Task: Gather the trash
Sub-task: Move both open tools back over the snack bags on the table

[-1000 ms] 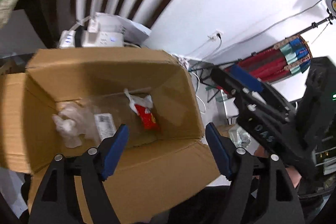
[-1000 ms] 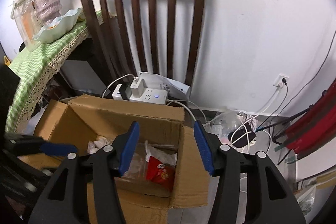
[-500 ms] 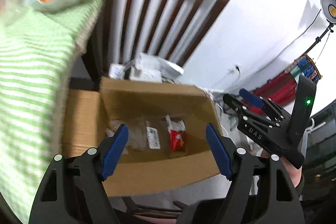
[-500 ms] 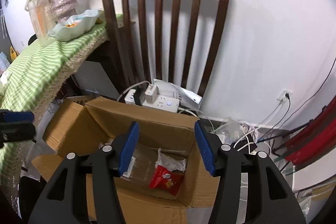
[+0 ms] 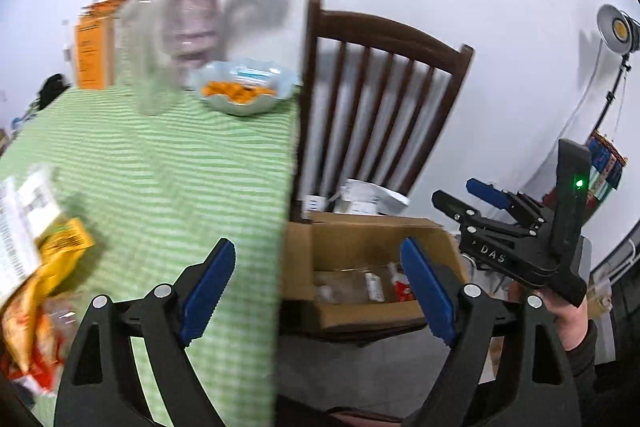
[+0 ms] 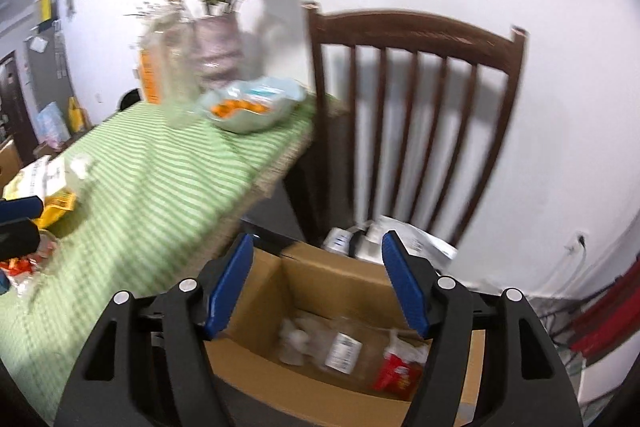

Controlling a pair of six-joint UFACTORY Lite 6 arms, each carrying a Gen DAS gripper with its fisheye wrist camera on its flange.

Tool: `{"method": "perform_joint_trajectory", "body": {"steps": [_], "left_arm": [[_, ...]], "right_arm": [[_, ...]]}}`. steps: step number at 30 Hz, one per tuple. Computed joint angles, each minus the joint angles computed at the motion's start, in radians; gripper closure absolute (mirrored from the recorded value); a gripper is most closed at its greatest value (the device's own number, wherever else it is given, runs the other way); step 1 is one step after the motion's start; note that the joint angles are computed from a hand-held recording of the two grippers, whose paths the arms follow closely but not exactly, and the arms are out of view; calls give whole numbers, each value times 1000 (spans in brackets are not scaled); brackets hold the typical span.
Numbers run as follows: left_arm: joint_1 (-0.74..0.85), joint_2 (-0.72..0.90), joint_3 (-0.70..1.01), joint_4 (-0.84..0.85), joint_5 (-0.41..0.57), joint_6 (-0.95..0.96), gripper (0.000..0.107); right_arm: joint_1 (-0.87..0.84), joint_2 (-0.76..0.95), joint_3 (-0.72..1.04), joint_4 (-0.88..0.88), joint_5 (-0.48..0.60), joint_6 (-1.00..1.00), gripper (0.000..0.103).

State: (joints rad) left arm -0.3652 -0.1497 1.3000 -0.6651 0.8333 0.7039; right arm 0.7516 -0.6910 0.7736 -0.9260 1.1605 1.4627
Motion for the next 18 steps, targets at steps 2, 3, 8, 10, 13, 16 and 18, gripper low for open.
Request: {"method": "perform_joint_trajectory", "body": {"steps": [2,3,8,10,13,16,18], "left_arm": [[101,-22,-6,-36,35,72,25],[158,-31,-5,-59,42,104,24],[423,-25,17,-214,99,241,18],[549,23,70,-265,145,282,16],[646,78,132,-253,85,302,16],[775,219,285,-250,102,296,16],[867,371,459,-251,182,239,15]], "right_arm": [[53,94,74,-25,-6,28,38],[74,129,107,-37,-7,28,38],[140,313,303,-85,1,-4,36],[140,375,371,-87,-20,-23,36],[145,471,474,-89,-58,-49,36],[145,593,601,-79,-118,-89,36],[139,688,706,-59,-168,-135,36]]}}
